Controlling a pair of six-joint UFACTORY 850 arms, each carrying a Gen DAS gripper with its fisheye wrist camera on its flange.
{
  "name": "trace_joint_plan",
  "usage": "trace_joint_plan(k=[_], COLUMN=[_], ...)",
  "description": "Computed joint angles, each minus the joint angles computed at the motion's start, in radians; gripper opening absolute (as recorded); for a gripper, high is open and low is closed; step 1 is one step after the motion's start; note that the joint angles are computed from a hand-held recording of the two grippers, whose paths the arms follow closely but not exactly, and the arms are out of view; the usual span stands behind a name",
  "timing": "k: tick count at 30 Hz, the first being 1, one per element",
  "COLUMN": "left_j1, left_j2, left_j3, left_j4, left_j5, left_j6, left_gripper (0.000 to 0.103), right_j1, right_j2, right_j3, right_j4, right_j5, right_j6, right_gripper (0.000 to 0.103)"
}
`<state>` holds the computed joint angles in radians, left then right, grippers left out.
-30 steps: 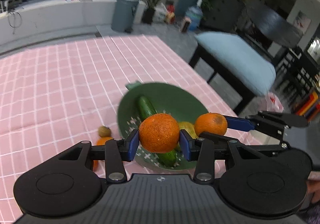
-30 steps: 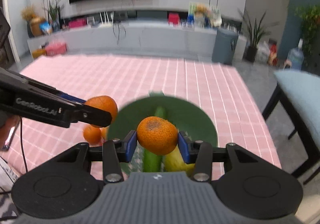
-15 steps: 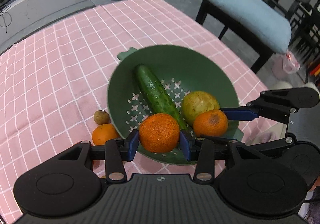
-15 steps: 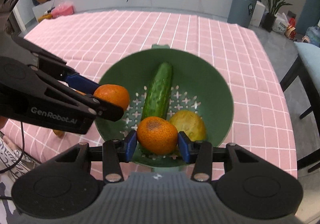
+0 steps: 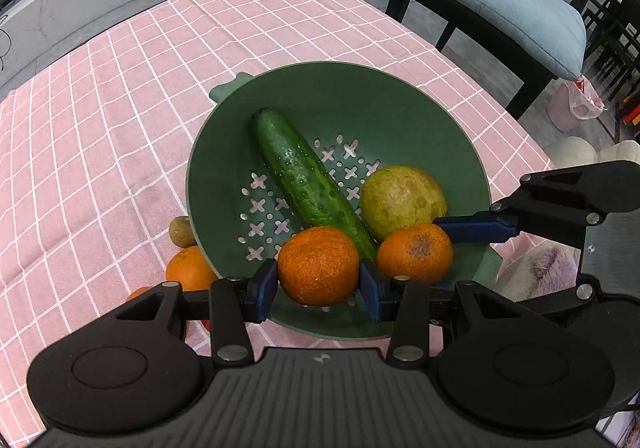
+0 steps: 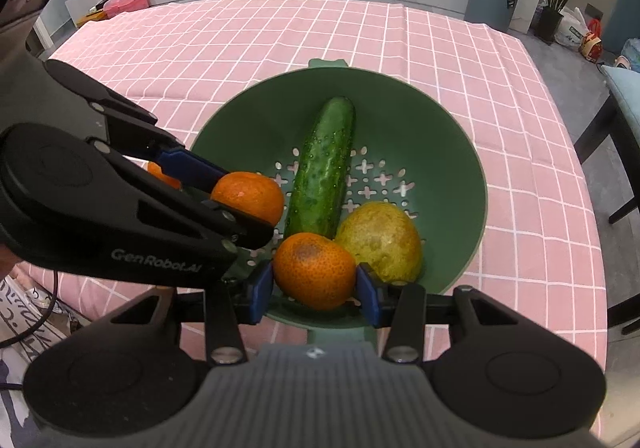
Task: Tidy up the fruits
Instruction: 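Open the left gripper over the colander while the right gripper releases its orange there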
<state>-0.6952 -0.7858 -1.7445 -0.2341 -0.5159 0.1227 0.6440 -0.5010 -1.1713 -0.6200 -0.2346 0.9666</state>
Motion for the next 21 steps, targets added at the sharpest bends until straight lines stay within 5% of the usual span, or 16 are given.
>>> trace_joint_plan(k=[8,11,21], left_j1=[-0.001,0.000,0.000], left_j2=[0.011,0.025,0.171], left_j3=[0.019,0.033,0.201], left_j4=[0.007,0.005,-0.028], left_j5=[0.023,0.035,0.225], left_j6=[-0.011,-0.014,-0.001], left_gripper=[0.056,0.058,0.063], right_j1=[0.010,0.022,0.075], right_j2=[0.001,0.010,0.069], right_j3=[-0.007,-0.003,0.041], right_j4=[-0.059,-0.156,-0.502], right_j5=[-0.021,-0.046,-0.151], right_j6=[0.038,0.123,0.500], right_gripper=[0.044,0.057,0.064])
